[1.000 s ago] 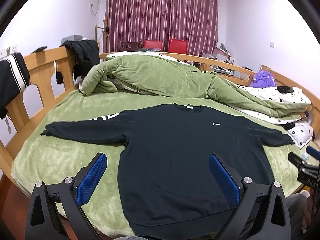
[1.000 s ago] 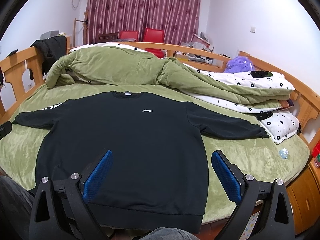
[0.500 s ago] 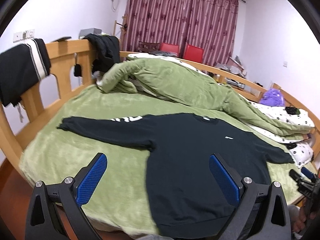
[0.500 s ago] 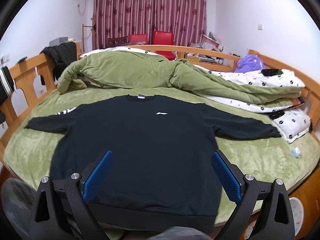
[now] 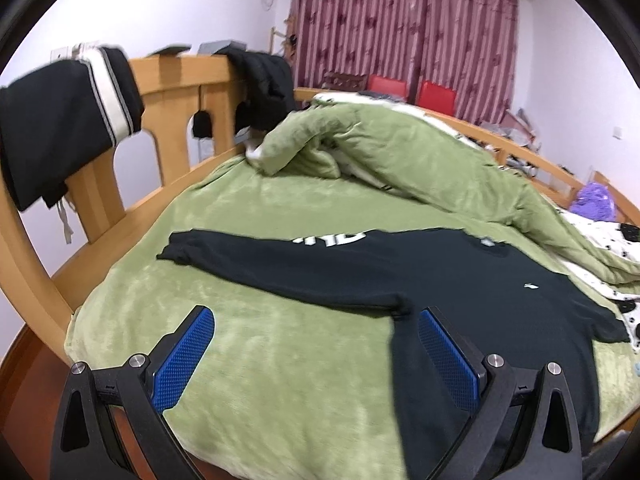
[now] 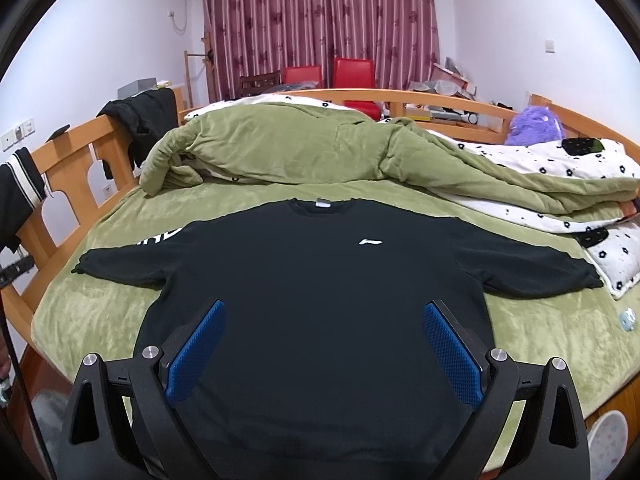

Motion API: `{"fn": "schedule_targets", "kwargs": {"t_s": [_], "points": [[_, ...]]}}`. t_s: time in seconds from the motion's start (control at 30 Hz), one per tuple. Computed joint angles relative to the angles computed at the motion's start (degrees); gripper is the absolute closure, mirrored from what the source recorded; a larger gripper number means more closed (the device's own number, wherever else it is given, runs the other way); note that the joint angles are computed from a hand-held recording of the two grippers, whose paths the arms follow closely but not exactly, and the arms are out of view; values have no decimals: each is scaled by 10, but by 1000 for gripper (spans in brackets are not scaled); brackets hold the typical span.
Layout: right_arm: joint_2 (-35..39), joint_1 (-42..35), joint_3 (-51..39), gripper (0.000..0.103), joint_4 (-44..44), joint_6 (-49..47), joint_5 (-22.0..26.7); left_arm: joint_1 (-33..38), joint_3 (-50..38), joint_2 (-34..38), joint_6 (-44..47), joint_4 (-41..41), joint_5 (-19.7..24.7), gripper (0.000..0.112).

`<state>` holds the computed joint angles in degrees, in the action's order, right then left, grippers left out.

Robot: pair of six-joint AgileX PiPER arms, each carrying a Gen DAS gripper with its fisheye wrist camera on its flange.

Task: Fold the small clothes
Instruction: 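Move the left tool toward the sleeve cuff of the black sweatshirt, then grasp the sleeve cuff with the left tool and lift it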

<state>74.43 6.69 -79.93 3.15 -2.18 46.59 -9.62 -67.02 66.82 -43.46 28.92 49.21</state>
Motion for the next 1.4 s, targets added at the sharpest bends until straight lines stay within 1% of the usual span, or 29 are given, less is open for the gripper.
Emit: {"fn": "schedule_targets", "kwargs": {"t_s": [0.03,0.1,0.13,0.3,0.43,0.5,0.57,0.63,0.73,0.83,0.93,0.97,1.0,1.03,1.13,1.23,1.27,1.3,1.33,1.37,1.4], "points": [[14,14,-2,6,-18,24,-13,19,5,7,13,-11,-11,10],[37,27,-7,5,-28,42,-24,65,20,26,42,-36,-41,11],[53,33,-12,6,-29,48,-30,91,30,41,59,-51,-65,11],[108,53,-24,6,-36,68,-58,170,50,101,106,-100,-139,11],[163,58,-52,6,-27,57,-68,221,38,165,151,-150,-184,11],[192,60,-72,6,-29,56,-75,235,24,195,165,-159,-196,13],[225,64,-100,6,-35,63,-77,248,1,228,170,-159,-199,13],[262,66,-137,6,-37,69,-69,262,-23,261,176,-166,-204,14],[307,70,-185,6,-37,78,-55,284,-62,312,203,-200,-213,15],[344,77,-227,6,-45,81,-37,294,-112,371,197,-190,-207,19],[372,88,-254,6,-69,78,-25,304,-166,427,195,-190,-193,27],[381,92,-261,6,-85,78,-23,309,-179,439,203,-201,-190,33],[389,96,-269,6,-97,81,-22,319,-195,456,232,-234,-191,42],[398,99,-278,6,-109,82,-20,325,-208,467,247,-253,-188,45],[419,98,-304,7,-114,62,-11,337,-249,505,243,-258,-177,48],[445,96,-346,7,-124,49,8,339,-268,523,230,-248,-181,55],[454,94,-361,7,-125,45,14,337,-275,526,221,-239,-178,62],[463,92,-375,7,-124,43,21,333,-280,527,205,-222,-174,76],[470,88,-386,7,-120,39,26,331,-286,529,200,-215,-170,83],[471,84,-388,7,-115,35,26,329,-292,530,198,-212,-164,98],[473,79,-389,7,-109,31,26,325,-298,528,194,-204,-158,104]]}}
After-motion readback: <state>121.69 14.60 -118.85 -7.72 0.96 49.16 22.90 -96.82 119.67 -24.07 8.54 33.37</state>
